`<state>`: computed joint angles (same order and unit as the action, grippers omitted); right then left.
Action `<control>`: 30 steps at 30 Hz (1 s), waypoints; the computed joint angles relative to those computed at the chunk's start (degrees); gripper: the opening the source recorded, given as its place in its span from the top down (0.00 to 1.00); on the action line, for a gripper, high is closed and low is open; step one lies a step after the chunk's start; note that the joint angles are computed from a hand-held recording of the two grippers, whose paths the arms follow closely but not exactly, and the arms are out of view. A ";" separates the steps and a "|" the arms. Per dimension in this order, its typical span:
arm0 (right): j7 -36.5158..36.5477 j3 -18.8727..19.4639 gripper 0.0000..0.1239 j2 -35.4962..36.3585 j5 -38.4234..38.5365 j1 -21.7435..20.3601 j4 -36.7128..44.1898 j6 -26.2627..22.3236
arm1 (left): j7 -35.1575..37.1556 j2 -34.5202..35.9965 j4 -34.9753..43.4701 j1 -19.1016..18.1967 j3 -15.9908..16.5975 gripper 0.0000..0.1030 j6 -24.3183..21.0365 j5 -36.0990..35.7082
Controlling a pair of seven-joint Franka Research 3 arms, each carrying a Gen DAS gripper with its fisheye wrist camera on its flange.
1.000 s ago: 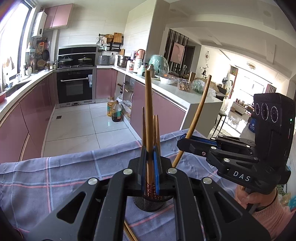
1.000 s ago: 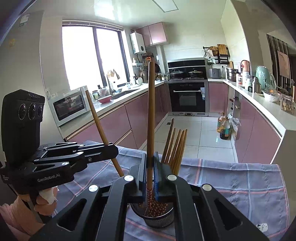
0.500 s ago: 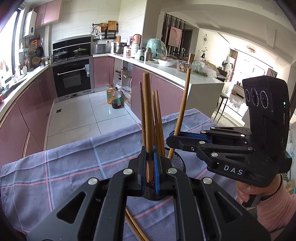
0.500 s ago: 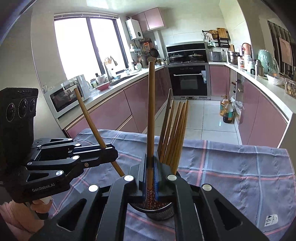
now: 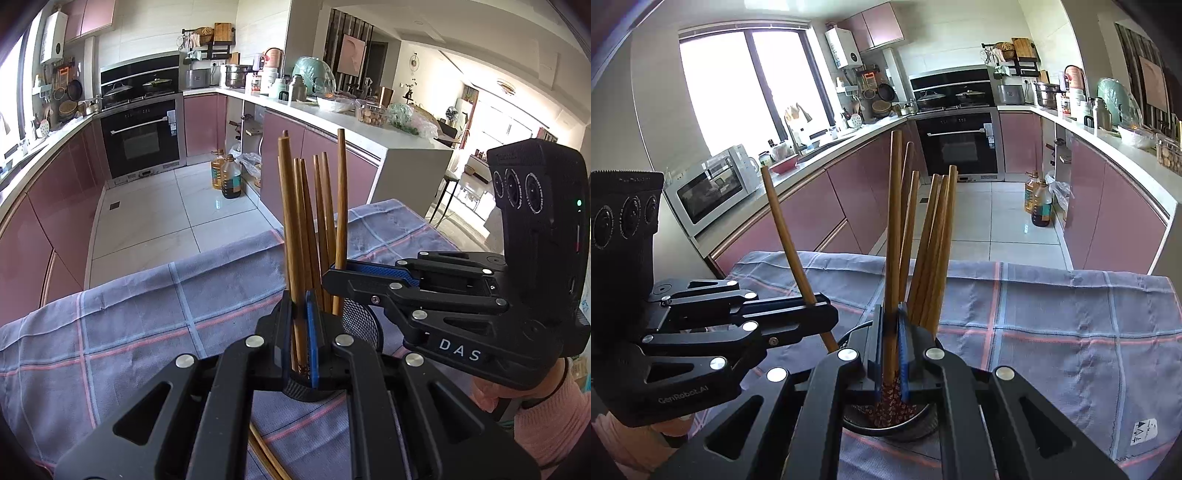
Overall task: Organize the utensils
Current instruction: 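Open both tools to drop the chopsticks into the cup and withdraw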
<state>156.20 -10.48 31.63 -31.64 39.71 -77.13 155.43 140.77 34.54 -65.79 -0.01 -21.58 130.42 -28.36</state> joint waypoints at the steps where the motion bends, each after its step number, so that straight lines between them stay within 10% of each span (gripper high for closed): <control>1: 0.15 -0.06 0.95 0.01 0.01 0.02 -0.01 0.00 | -0.28 0.36 0.36 -0.22 0.13 0.92 0.06 0.22; 16: 3.72 -0.88 0.93 -1.55 -2.14 0.85 -2.95 1.72 | 1.38 -0.19 -2.00 2.11 -1.30 0.91 2.09 -2.99; 30: 8.46 0.12 0.68 -5.37 -11.85 4.08 -8.28 6.45 | 22.16 -13.98 -22.67 10.64 -2.28 0.60 10.72 -29.16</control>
